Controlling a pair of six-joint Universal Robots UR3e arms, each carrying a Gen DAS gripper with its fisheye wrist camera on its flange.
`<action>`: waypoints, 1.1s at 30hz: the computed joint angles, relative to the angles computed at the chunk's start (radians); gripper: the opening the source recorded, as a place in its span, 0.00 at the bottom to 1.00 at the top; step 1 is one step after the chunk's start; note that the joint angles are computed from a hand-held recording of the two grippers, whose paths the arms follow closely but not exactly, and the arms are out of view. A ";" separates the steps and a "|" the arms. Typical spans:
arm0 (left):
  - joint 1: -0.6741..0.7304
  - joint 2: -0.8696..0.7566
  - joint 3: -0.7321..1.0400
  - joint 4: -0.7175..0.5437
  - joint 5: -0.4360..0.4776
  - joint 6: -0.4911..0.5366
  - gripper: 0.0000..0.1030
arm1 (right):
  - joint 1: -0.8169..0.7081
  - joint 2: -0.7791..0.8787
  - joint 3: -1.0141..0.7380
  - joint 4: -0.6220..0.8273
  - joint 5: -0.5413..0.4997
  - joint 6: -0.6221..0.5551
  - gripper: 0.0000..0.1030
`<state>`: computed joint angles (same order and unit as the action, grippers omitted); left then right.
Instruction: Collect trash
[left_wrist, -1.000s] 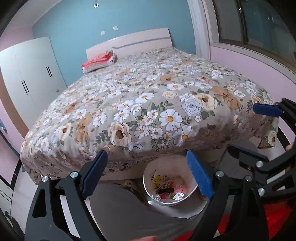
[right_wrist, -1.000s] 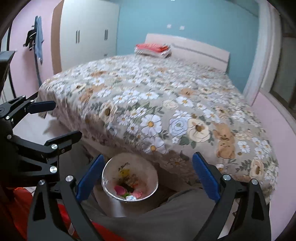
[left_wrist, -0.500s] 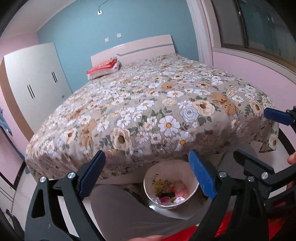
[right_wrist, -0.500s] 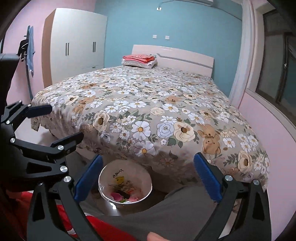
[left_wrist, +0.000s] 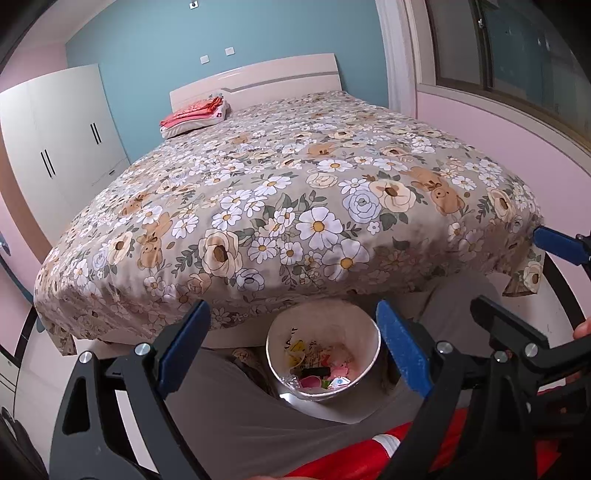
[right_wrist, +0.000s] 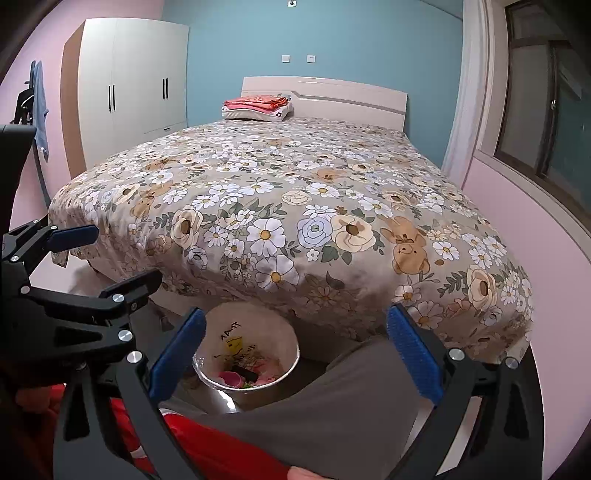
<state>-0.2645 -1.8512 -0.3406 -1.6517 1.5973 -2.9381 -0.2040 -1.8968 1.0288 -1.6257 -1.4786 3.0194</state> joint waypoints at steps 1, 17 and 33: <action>0.000 -0.005 0.011 -0.007 -0.001 0.000 0.87 | -0.005 -0.002 0.001 0.002 0.004 -0.002 0.96; 0.000 -0.017 0.039 -0.026 -0.002 -0.002 0.87 | -0.006 -0.002 -0.002 0.007 0.007 -0.003 0.96; 0.000 -0.023 0.052 -0.034 -0.003 -0.003 0.87 | -0.004 0.000 -0.002 0.006 0.005 -0.001 0.96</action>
